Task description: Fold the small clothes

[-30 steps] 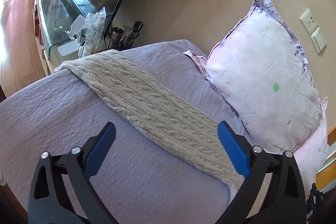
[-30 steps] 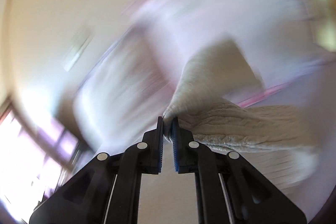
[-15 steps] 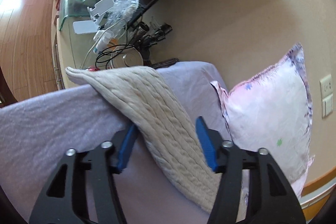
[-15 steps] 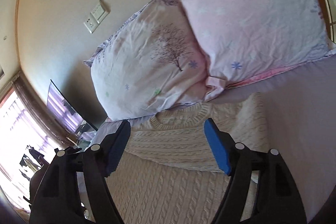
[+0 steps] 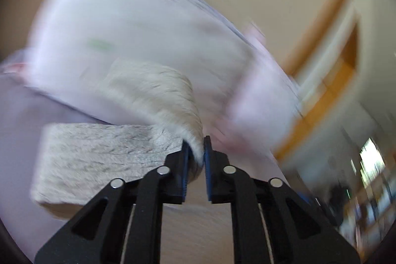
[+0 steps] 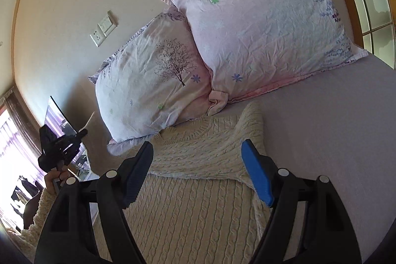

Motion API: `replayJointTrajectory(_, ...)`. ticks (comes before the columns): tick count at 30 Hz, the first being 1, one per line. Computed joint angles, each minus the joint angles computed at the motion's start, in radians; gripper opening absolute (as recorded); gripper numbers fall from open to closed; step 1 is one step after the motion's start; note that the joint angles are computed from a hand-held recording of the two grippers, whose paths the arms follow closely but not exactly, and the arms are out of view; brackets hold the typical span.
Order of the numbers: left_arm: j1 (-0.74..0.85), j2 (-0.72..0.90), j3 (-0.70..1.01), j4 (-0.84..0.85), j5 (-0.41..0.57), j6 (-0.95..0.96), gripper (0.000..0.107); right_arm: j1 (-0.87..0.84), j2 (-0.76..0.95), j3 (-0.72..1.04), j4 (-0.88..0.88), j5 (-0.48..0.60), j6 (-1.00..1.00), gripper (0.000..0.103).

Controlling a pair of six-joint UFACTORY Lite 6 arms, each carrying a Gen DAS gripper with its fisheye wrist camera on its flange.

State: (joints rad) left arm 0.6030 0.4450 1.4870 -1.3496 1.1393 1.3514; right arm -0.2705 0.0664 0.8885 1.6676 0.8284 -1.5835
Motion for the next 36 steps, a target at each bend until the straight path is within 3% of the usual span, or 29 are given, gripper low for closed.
replayJointTrajectory(1, -0.092, -0.046, -0.068, 0.036, -0.002, 0.030, 0.035, -0.015, -0.010, -0.025, -0.018, 0.014, 0.000, 0.075)
replayJointTrajectory(3, -0.182, -0.098, -0.164, 0.084, -0.023, 0.055, 0.046, -0.067, -0.051, -0.096, -0.064, 0.057, -0.017, 0.075)
replayJointTrajectory(6, -0.140, -0.160, -0.285, 0.118, -0.009, 0.109, 0.056, -0.178, -0.130, -0.226, -0.157, 0.119, -0.064, 0.076)
replayJointTrajectory(9, 0.059, -0.195, -0.365, 0.195, 0.121, 0.176, 0.065, -0.317, -0.149, -0.317, -0.306, 0.221, -0.103, 0.076)
replayJointTrajectory(13, 0.428, -0.281, -0.525, 0.423, 0.290, 0.397, 0.081, -0.568, -0.071, -0.385, -0.565, 0.383, -0.181, 0.076)
replayJointTrajectory(16, 0.687, -0.207, -0.537, 0.578, 0.393, 0.532, 0.085, -0.744, 0.045, -0.401, -0.708, 0.441, -0.241, 0.076)
replayJointTrajectory(18, 0.790, -0.155, -0.527, 0.639, 0.402, 0.581, 0.087, -0.795, 0.127, -0.404, -0.732, 0.433, -0.280, 0.076)
replayJointTrajectory(23, 0.850, -0.018, -0.559, 0.722, 0.251, 0.603, 0.087, -0.698, 0.330, -0.393, -0.645, 0.373, -0.365, 0.073)
replayJointTrajectory(25, 0.827, 0.018, -0.596, 0.719, 0.176, 0.604, 0.086, -0.636, 0.383, -0.397, -0.605, 0.358, -0.406, 0.055)
replayJointTrajectory(30, 0.754, 0.114, -0.622, 0.646, 0.135, 0.591, 0.079, -0.571, 0.409, -0.427, -0.552, 0.382, -0.486, 0.031)
replayJointTrajectory(32, 0.718, 0.141, -0.626, 0.612, 0.138, 0.582, 0.071, -0.565, 0.394, -0.442, -0.540, 0.386, -0.502, 0.023)
replayJointTrajectory(35, 0.691, 0.159, -0.632, 0.610, 0.129, 0.562, 0.041, -0.597, 0.357, -0.478, -0.546, 0.407, -0.550, 0.011)
replayJointTrajectory(36, 0.692, 0.163, -0.629, 0.620, 0.130, 0.555, 0.025, -0.619, 0.343, -0.494, -0.553, 0.422, -0.571, 0.010)
